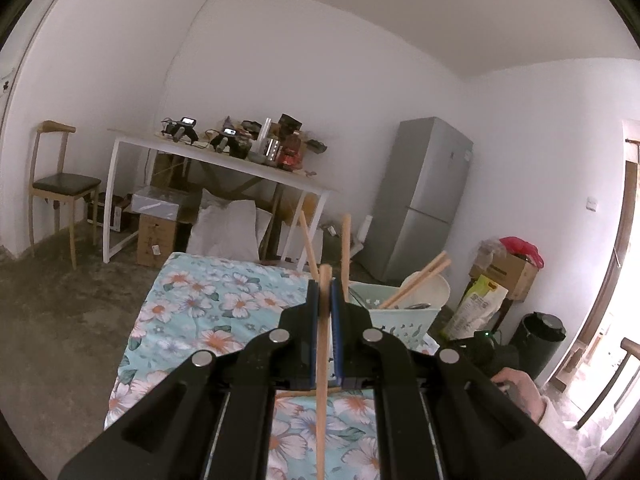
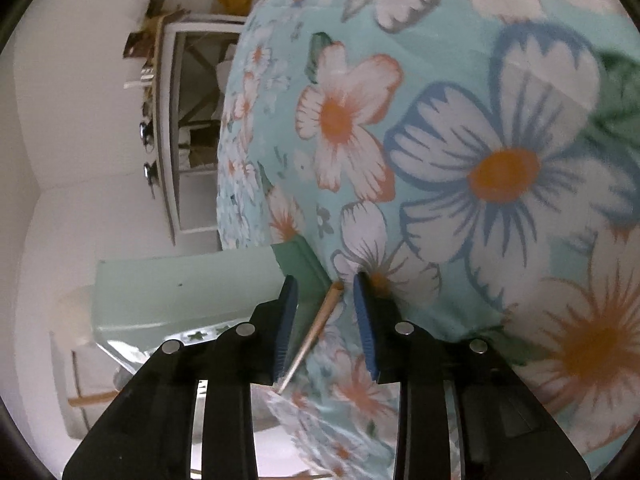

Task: Organize utensils
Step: 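Grasp a chopstick with the right tool while the left tool lifts its chopstick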

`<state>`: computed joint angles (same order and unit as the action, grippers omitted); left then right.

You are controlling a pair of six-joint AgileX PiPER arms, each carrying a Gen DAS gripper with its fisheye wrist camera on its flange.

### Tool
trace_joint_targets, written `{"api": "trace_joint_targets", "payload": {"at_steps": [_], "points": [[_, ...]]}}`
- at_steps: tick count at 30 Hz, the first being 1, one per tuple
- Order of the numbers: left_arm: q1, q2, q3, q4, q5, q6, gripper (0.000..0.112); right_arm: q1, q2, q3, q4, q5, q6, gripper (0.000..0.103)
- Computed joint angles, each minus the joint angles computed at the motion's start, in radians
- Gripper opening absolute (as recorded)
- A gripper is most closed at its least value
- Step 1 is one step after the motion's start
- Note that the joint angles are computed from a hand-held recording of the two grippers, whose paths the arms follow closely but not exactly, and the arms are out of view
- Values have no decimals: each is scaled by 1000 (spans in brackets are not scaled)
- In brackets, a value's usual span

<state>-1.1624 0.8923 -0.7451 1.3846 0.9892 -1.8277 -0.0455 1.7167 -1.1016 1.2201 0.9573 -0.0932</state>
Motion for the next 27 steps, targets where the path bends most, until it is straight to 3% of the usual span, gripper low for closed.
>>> {"api": "trace_joint_targets", "payload": {"at_steps": [11, 13, 15, 16, 22, 27], "points": [[-40, -6, 8, 20, 39, -3, 6, 11, -38, 89, 97, -30, 70, 28], [-57, -6, 7, 22, 55, -10, 6, 18, -56, 111, 117, -57, 89, 23], [-64, -7, 6, 22, 63, -10, 6, 20, -70, 166, 176, -79, 82, 4], [-74, -8, 5, 22, 74, -11, 6, 21, -71, 203, 224, -86, 63, 2], [-80, -7, 2, 12, 77, -7, 6, 42, -102, 256, 297, -141, 28, 3], [-129, -1, 0, 8, 130, -21, 6, 15, -157, 276, 250, -148, -24, 4]]}}
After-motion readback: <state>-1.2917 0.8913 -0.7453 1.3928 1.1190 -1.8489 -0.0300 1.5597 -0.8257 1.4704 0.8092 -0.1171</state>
